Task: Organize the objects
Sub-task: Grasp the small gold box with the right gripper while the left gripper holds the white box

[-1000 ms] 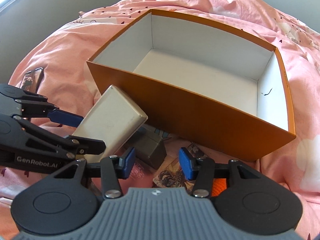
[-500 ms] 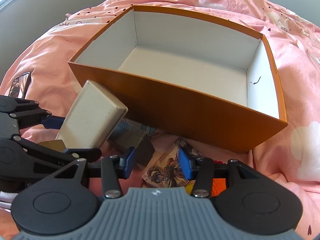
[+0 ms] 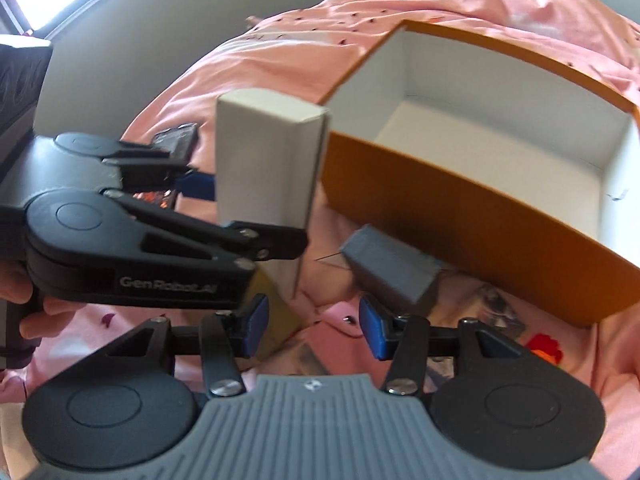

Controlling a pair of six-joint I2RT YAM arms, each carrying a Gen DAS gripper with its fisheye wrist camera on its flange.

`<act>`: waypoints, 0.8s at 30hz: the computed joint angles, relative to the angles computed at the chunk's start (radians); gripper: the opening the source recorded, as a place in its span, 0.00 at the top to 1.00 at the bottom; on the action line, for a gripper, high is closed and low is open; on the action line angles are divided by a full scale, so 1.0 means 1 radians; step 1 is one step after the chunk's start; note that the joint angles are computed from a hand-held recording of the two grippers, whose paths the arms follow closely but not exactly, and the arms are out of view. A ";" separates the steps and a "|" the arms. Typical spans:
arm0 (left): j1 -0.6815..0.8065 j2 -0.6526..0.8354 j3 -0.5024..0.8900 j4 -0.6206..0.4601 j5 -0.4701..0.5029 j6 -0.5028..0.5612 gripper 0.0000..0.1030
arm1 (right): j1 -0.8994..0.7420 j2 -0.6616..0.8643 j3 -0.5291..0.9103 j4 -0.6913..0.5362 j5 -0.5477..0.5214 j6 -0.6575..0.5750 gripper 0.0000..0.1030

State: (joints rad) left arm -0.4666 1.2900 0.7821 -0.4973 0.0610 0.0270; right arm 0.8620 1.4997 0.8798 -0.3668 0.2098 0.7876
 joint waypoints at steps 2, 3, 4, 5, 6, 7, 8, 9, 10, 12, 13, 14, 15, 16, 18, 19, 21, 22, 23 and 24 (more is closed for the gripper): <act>0.000 -0.005 -0.003 -0.001 -0.004 0.002 0.34 | 0.016 0.014 0.018 -0.009 0.008 -0.009 0.43; 0.002 -0.005 -0.004 -0.002 -0.001 0.005 0.34 | 0.026 0.019 0.025 -0.012 0.014 -0.009 0.43; 0.005 -0.008 -0.008 -0.004 0.000 0.008 0.34 | 0.027 0.022 0.029 -0.012 0.012 -0.015 0.42; 0.010 -0.011 -0.010 -0.006 0.005 0.010 0.34 | 0.029 0.017 0.027 -0.013 0.009 -0.016 0.41; 0.018 -0.015 -0.012 -0.008 0.013 0.013 0.34 | 0.027 0.019 0.030 -0.013 0.000 -0.017 0.40; 0.027 -0.019 -0.013 -0.010 0.022 0.014 0.34 | 0.024 0.022 0.036 -0.019 -0.009 -0.016 0.39; 0.041 -0.029 -0.016 -0.013 0.033 0.015 0.34 | 0.017 0.022 0.039 -0.025 -0.017 -0.018 0.39; 0.051 -0.036 -0.017 -0.014 0.041 0.016 0.34 | 0.017 0.019 0.044 -0.036 -0.020 -0.016 0.39; 0.060 -0.048 -0.018 -0.018 0.049 0.018 0.34 | 0.018 0.015 0.045 -0.040 -0.021 -0.015 0.39; 0.075 -0.066 -0.016 -0.030 0.057 0.030 0.34 | 0.020 0.009 0.048 -0.042 -0.026 -0.015 0.38; 0.079 -0.075 -0.014 -0.035 0.057 0.036 0.34 | 0.021 0.005 0.048 -0.042 -0.029 -0.015 0.38; 0.084 -0.082 -0.011 -0.041 0.056 0.040 0.34 | 0.023 0.002 0.049 -0.042 -0.034 -0.020 0.38; 0.089 -0.089 -0.009 -0.045 0.054 0.042 0.34 | 0.024 0.001 0.051 -0.041 -0.045 -0.027 0.38; 0.095 -0.095 -0.008 -0.046 0.052 0.043 0.34 | 0.024 0.007 0.058 -0.039 -0.056 -0.035 0.38; 0.105 -0.105 -0.008 -0.043 0.038 0.046 0.34 | 0.026 0.026 0.076 -0.043 -0.073 -0.052 0.38; 0.111 -0.106 -0.009 -0.041 0.031 0.048 0.34 | 0.028 0.039 0.087 -0.045 -0.076 -0.065 0.37; 0.129 -0.100 -0.009 -0.040 0.044 0.054 0.34 | 0.034 0.064 0.105 -0.048 -0.077 -0.093 0.34; 0.138 -0.097 -0.009 -0.040 0.054 0.059 0.34 | 0.034 0.078 0.113 -0.046 -0.081 -0.104 0.32; 0.139 -0.095 -0.010 -0.039 0.055 0.061 0.34 | 0.030 0.095 0.120 -0.038 -0.093 -0.120 0.32; 0.141 -0.096 -0.011 -0.039 0.057 0.063 0.34 | 0.022 0.116 0.128 -0.033 -0.109 -0.131 0.32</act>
State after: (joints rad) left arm -0.3252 1.1945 0.7710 -0.5359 0.1178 0.0902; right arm 0.8843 1.6156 1.0081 -0.3998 0.1008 0.6567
